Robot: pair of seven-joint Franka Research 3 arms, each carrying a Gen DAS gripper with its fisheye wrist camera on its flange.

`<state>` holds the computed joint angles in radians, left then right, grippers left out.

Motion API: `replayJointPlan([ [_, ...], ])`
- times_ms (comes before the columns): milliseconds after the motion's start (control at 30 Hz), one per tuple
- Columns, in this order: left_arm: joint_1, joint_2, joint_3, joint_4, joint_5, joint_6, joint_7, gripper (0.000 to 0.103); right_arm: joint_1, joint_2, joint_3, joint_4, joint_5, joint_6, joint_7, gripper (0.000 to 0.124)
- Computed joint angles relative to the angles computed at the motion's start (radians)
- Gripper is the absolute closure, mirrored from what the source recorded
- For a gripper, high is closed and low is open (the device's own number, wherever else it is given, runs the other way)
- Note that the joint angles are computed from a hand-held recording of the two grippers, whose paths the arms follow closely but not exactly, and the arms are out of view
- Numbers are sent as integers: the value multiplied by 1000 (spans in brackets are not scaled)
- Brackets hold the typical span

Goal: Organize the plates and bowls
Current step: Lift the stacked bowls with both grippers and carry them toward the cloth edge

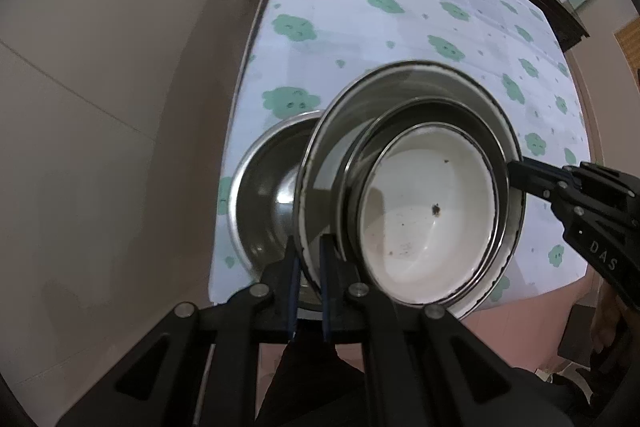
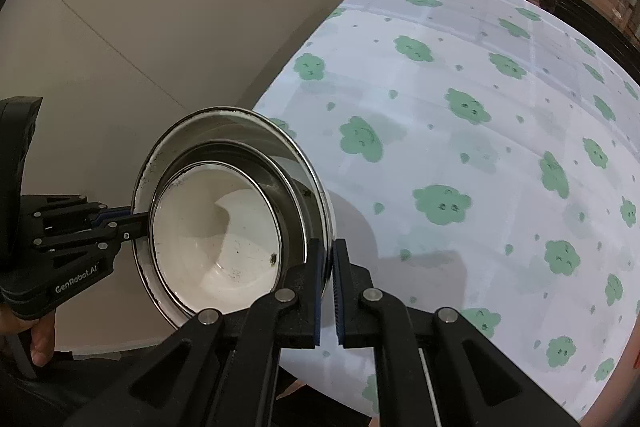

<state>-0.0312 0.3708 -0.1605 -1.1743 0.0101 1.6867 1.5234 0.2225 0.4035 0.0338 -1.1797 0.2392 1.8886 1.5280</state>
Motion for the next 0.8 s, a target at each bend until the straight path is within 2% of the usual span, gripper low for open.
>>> replayJointPlan([
  [300, 24, -27, 12, -64, 1, 10, -11, 100, 25, 61, 11, 72, -7, -35, -5, 118],
  [500, 39, -43, 18, -117, -4, 11, -14, 99, 41, 120, 15, 153, -14, -89, -11, 118],
  [800, 46, -23, 18, -125, -10, 3, -19, 98, 55, 218, 12, 278, -28, -160, 0, 118],
])
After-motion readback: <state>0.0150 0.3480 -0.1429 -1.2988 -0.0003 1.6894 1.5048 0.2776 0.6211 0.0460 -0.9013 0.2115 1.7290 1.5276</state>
